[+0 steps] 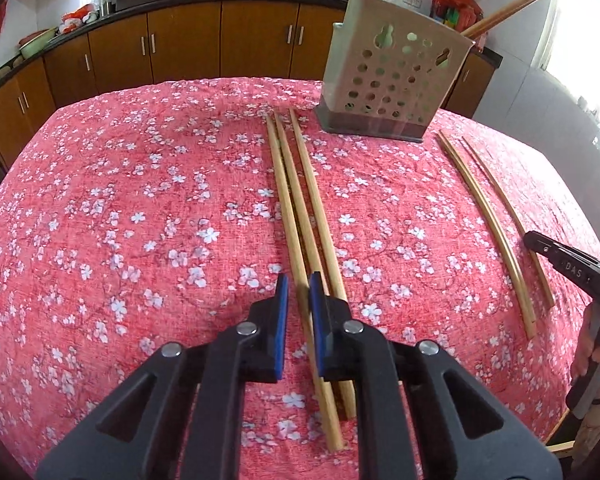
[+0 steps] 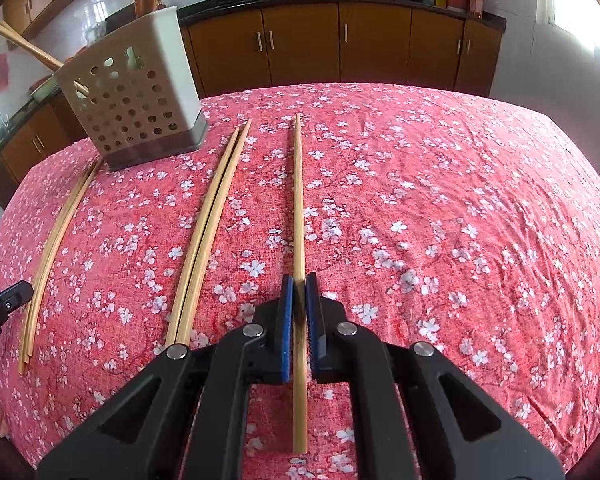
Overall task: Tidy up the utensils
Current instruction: 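Close the right tool on a chopstick while the left tool grasps another chopstick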
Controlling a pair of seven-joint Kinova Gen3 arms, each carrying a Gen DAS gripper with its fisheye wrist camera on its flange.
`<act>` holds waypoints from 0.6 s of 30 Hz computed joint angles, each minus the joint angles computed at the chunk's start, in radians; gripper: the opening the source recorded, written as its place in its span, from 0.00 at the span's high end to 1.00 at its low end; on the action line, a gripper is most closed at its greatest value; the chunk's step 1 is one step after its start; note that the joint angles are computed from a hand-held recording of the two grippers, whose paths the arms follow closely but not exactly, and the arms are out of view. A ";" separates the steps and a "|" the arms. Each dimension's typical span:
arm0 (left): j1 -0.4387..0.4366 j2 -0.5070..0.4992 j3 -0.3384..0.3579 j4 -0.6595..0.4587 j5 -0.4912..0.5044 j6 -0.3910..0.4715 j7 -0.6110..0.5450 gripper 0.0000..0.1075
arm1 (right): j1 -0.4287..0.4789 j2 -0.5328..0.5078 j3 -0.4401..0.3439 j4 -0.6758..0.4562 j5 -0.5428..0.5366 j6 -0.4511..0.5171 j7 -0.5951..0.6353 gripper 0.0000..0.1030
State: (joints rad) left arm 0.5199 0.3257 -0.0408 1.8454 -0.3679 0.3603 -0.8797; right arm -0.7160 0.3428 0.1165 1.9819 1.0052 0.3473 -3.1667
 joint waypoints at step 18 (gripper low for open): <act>-0.001 0.022 -0.120 -0.006 -0.171 0.036 0.214 0.92 | 0.037 0.015 -0.001 -0.013 0.039 0.040 -0.027 0.93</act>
